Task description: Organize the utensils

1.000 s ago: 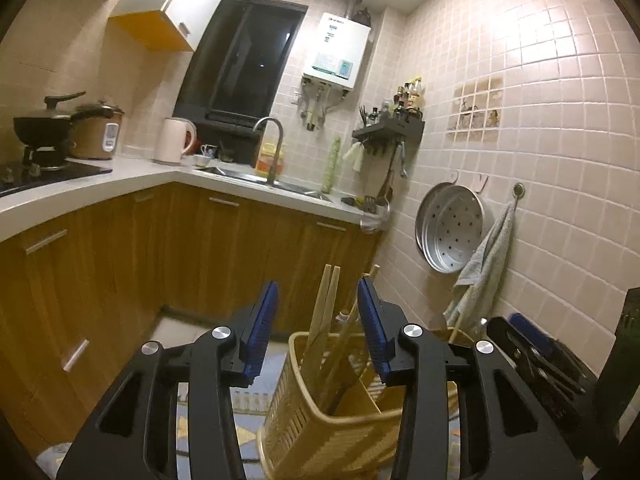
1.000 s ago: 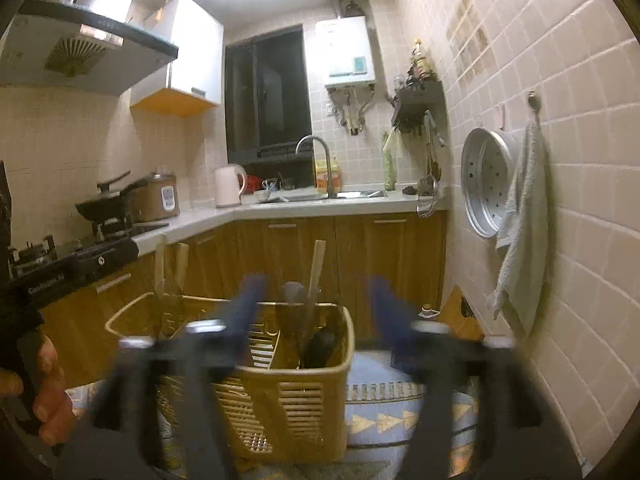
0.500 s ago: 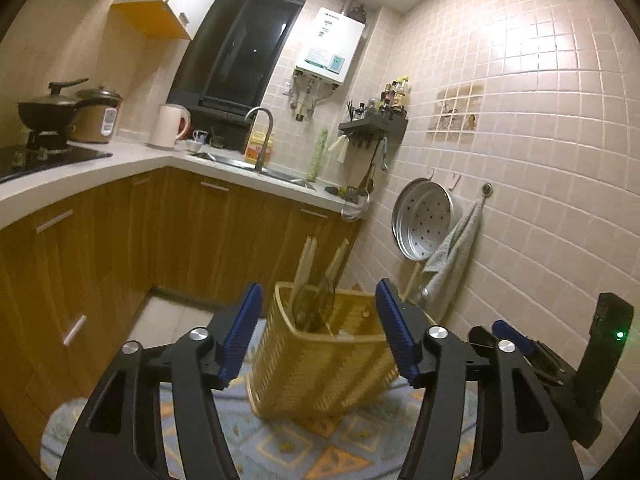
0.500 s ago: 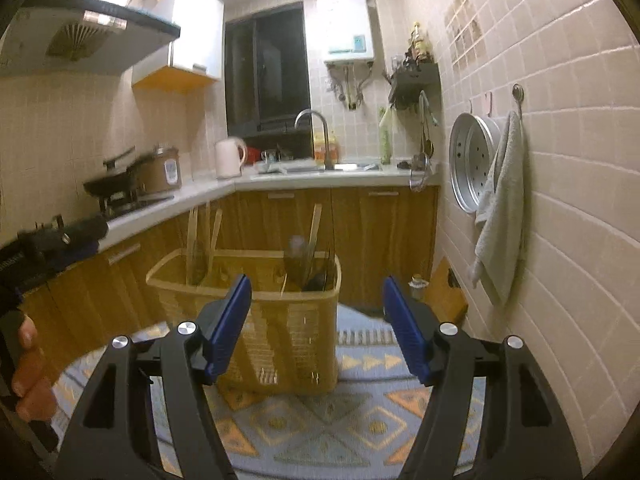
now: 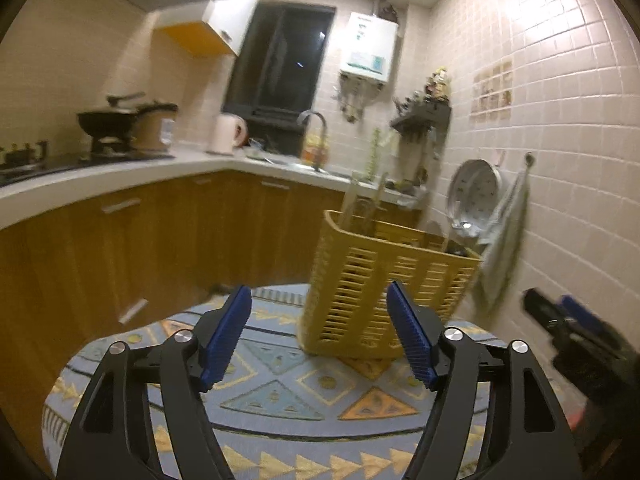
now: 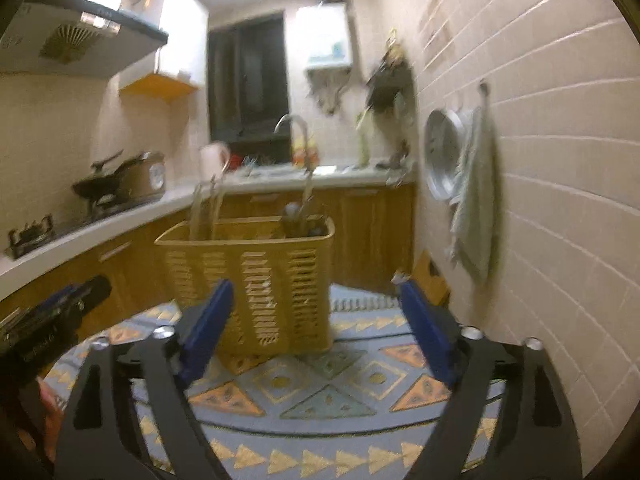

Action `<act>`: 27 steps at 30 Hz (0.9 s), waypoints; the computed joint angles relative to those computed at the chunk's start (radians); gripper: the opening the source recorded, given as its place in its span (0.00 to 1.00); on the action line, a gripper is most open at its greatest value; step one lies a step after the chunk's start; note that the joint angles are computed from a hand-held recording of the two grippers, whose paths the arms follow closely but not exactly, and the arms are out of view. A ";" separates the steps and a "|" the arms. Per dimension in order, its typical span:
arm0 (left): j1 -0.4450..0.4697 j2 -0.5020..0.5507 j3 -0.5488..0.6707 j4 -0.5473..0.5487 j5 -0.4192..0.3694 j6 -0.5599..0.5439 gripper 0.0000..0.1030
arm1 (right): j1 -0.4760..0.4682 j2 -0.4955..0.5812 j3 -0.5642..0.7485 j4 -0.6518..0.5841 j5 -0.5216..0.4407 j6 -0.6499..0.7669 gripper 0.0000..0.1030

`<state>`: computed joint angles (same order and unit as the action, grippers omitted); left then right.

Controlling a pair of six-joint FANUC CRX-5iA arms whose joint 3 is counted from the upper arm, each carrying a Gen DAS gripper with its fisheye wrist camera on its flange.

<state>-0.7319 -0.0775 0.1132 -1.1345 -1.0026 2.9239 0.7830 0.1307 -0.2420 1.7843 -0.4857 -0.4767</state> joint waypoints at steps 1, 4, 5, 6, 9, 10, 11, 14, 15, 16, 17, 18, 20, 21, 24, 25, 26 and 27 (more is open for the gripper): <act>-0.007 0.010 0.008 -0.013 -0.018 0.010 0.67 | 0.001 0.004 -0.007 0.017 -0.024 -0.022 0.84; -0.016 0.019 0.013 -0.019 -0.044 -0.019 0.69 | 0.008 0.007 -0.009 -0.032 -0.017 0.042 0.84; -0.018 0.023 0.015 -0.023 -0.054 -0.020 0.73 | 0.010 0.008 -0.012 -0.009 -0.036 0.040 0.84; -0.010 0.027 0.019 -0.012 -0.047 -0.030 0.73 | 0.010 0.010 -0.012 -0.002 -0.041 0.043 0.84; 0.001 0.030 0.023 0.005 -0.040 -0.049 0.74 | 0.004 0.015 -0.001 -0.045 0.006 0.071 0.84; 0.001 0.031 0.023 0.006 -0.040 -0.054 0.75 | 0.008 0.019 0.004 -0.067 0.009 0.097 0.84; 0.002 0.033 0.025 0.011 -0.037 -0.065 0.77 | 0.015 0.023 0.007 -0.081 -0.006 0.119 0.84; 0.005 0.032 0.021 0.021 -0.021 -0.089 0.80 | 0.019 0.024 0.008 -0.080 -0.034 0.123 0.84; 0.006 0.032 0.021 0.025 -0.017 -0.099 0.81 | 0.022 0.026 0.010 -0.087 -0.048 0.129 0.84; 0.008 0.035 0.022 0.029 -0.012 -0.105 0.82 | 0.020 0.025 0.008 -0.091 -0.053 0.125 0.84; 0.011 0.035 0.021 0.034 -0.007 -0.110 0.82 | 0.017 0.022 0.006 -0.097 -0.049 0.120 0.84; 0.013 0.034 0.020 0.039 -0.003 -0.114 0.83 | 0.012 0.019 0.004 -0.110 -0.039 0.117 0.84; 0.017 0.032 0.019 0.047 0.003 -0.121 0.83 | 0.007 0.017 0.004 -0.133 -0.030 0.117 0.84; 0.020 0.032 0.019 0.052 0.007 -0.125 0.83 | 0.005 0.016 0.003 -0.138 -0.031 0.116 0.84; 0.026 0.037 0.023 0.067 0.009 -0.138 0.83 | 0.002 0.015 0.001 -0.143 -0.029 0.113 0.84; 0.028 0.036 0.023 0.071 0.010 -0.140 0.83 | 0.004 0.015 0.000 -0.145 -0.031 0.116 0.84; 0.029 0.037 0.024 0.073 0.010 -0.142 0.83 | 0.007 0.016 0.001 -0.148 -0.034 0.122 0.84; 0.031 0.036 0.024 0.076 0.011 -0.141 0.83 | 0.009 0.016 0.002 -0.148 -0.035 0.126 0.84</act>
